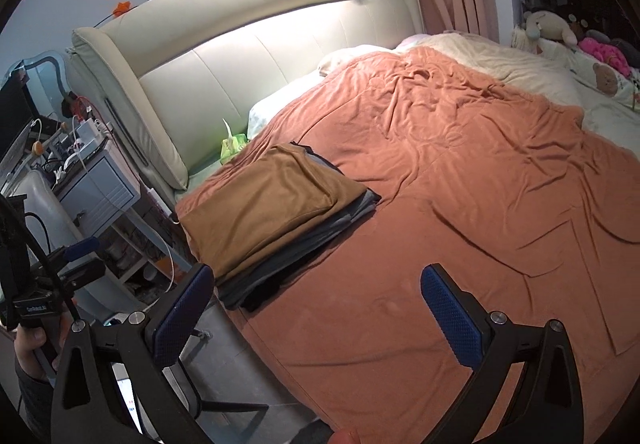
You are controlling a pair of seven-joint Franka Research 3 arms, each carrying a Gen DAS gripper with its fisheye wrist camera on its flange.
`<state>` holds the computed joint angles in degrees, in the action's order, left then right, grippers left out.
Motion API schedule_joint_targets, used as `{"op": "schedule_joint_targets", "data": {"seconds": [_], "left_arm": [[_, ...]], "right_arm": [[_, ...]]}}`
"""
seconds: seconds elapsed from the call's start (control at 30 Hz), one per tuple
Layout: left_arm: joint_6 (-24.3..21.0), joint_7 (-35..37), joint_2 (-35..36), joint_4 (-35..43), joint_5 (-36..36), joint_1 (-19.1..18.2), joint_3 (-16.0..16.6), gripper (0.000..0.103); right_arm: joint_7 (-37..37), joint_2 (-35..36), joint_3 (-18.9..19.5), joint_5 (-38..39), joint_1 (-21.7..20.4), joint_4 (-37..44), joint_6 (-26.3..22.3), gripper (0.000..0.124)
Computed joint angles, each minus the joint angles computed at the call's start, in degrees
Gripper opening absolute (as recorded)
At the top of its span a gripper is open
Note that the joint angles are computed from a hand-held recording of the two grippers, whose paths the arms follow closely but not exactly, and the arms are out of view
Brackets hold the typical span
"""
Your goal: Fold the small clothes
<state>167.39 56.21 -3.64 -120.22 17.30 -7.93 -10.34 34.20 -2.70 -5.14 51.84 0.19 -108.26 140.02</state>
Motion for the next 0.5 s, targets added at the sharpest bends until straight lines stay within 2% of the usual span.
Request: {"op": "schedule_joint_targets", "data": {"seconds": [0.13,0.3,0.5], "left_arm": [[0.8,-7.0,-3.0,-3.2,5.6,0.1,-2.0,0.103],[0.3,-20.8,-6.6,-6.1,16.8,2.1,-6.1,0.103],[-0.4,-29.8,-9.8,-8.3,24.3,1.9,-9.2,0.103]], "right_arm": [[-5.0,-5.4,-2.0,2.7,-0.8,-5.5,-0.8,0.103],[-10.0,-12.6,-4.8,4.4,-1.0,-12.8,0.0,0.103],[-13.8,-20.4,-8.9,4.0,-1.9,-20.2,-1.6,0.103]]}}
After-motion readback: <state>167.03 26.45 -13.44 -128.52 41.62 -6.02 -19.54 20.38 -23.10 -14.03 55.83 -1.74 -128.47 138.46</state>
